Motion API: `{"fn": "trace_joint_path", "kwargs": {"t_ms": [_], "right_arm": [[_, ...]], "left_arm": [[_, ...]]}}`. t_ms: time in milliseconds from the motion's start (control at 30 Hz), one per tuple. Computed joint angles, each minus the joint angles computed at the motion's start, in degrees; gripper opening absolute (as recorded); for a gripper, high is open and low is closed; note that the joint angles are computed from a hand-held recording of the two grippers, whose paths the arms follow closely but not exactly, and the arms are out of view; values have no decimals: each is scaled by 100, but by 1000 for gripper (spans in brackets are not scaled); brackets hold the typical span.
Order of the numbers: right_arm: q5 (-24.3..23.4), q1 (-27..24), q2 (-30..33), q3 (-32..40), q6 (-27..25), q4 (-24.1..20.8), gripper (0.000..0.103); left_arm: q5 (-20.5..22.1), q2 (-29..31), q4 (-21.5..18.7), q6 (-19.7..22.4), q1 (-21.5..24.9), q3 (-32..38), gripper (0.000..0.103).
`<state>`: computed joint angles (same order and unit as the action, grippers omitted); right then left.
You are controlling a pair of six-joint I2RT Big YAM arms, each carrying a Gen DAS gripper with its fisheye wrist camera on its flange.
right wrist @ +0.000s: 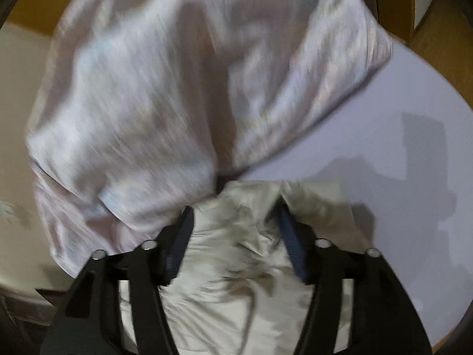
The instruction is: Fold large clothes
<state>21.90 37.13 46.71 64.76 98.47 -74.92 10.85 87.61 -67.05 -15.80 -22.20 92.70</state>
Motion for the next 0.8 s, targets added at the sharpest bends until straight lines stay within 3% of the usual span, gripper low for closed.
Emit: {"fn": "trace_joint_path", "kwargs": {"t_ms": [67,133,167,200,333,433,533,700,800], "right_arm": [[518,304,131,382,-271,-393,68],[480,544,426,687,-816,-600,68],[364,640,589,787,-1117,-603,68],[241,741,722,827,-1379,-508,67],[-443,1091,1532,1030,-2533,15,62],[-603,1232,2285,1481,-3188,-133,61],[-630,1234,2755,1785,-3471,-287,61],[-750,1161,2959,1747,-3375,-358,34],[-787,1148,2963,1631,-3273,-244,24]], "left_arm": [[135,-28,20,24,15,37,48],[50,-126,200,41,15,37,70],[-139,-201,346,68,-10,13,88],[-363,-296,521,150,-46,-29,91],[-688,-305,366,637,-231,111,91],[-848,-437,372,917,-451,-23,91],[-940,-511,307,1111,-647,-118,91],[-1005,-617,266,1293,-793,-263,91],[-930,-591,196,1236,-789,-237,91]]}}
